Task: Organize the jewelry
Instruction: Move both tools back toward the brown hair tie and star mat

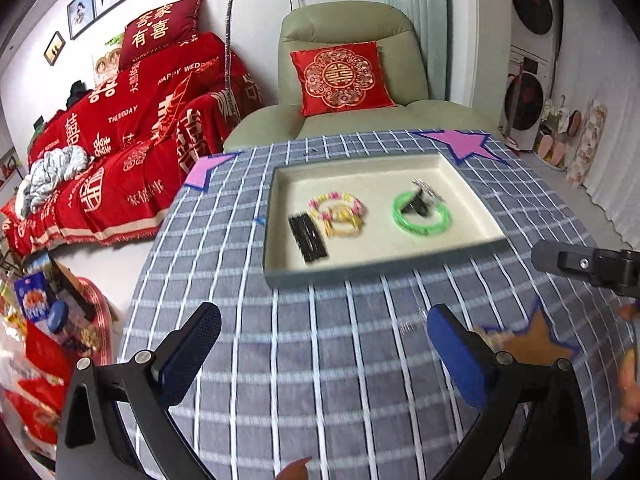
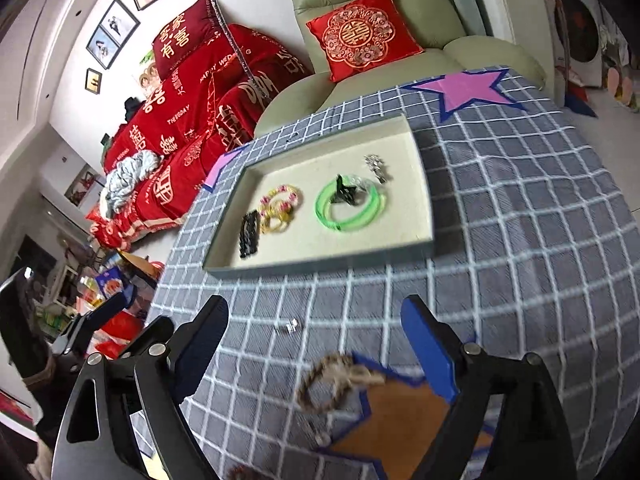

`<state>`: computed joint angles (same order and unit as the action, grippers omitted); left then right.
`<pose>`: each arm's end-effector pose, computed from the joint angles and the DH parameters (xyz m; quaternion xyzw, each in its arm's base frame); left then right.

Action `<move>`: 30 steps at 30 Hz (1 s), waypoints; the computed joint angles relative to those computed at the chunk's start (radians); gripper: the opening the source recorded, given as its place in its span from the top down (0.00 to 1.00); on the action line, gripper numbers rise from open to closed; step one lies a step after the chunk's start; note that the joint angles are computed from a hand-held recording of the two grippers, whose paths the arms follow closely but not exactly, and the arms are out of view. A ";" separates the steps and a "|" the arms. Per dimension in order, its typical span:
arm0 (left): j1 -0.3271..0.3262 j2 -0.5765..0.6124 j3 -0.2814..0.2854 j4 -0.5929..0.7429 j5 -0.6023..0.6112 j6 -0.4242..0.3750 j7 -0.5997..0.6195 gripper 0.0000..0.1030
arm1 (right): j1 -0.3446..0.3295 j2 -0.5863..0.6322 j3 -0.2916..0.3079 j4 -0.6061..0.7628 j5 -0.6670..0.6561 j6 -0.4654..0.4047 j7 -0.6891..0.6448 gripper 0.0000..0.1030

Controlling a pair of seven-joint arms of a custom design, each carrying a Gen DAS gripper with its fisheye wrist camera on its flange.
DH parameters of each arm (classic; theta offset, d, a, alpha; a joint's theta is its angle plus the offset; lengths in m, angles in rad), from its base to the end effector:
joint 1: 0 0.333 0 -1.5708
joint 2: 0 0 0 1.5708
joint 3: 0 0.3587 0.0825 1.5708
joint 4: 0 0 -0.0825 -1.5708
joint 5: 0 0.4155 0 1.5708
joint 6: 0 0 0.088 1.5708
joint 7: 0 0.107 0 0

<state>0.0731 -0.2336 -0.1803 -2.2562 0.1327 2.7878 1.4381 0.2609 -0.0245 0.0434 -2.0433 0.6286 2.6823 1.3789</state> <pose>0.5409 -0.0717 0.5748 -0.6244 0.6851 -0.2509 0.2790 0.5937 0.1673 0.5525 -0.6614 0.6469 -0.0429 0.3772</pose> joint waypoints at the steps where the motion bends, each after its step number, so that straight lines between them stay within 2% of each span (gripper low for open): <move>1: -0.004 -0.014 0.003 -0.015 -0.006 0.001 0.005 0.00 | 0.002 -0.024 0.003 -0.030 -0.017 0.017 0.001 0.13; 3: -0.023 -0.066 0.015 -0.077 -0.037 0.015 0.043 0.00 | 0.013 -0.068 0.002 -0.081 -0.044 0.046 -0.003 0.13; 7: -0.024 -0.149 0.004 -0.167 -0.069 0.016 0.064 0.00 | 0.048 -0.156 -0.014 -0.184 -0.110 0.097 0.010 0.12; 9: -0.070 -0.179 0.039 -0.199 -0.138 -0.008 0.123 0.00 | 0.067 -0.188 -0.027 -0.220 -0.135 0.100 0.024 0.12; 11: -0.100 -0.216 0.056 -0.238 -0.198 -0.024 0.167 0.00 | 0.083 -0.217 -0.040 -0.246 -0.156 0.077 0.053 0.12; 17: -0.125 -0.291 0.038 -0.333 -0.281 -0.026 0.222 0.00 | 0.119 -0.284 -0.083 -0.325 -0.151 -0.005 0.090 0.12; 24: -0.138 -0.312 0.003 -0.382 -0.315 -0.029 0.217 0.00 | 0.117 -0.324 -0.087 -0.394 -0.219 -0.026 0.150 0.12; 30: -0.136 -0.291 -0.017 -0.387 -0.312 -0.026 0.189 0.00 | 0.105 -0.303 -0.086 -0.378 -0.279 -0.054 0.184 0.12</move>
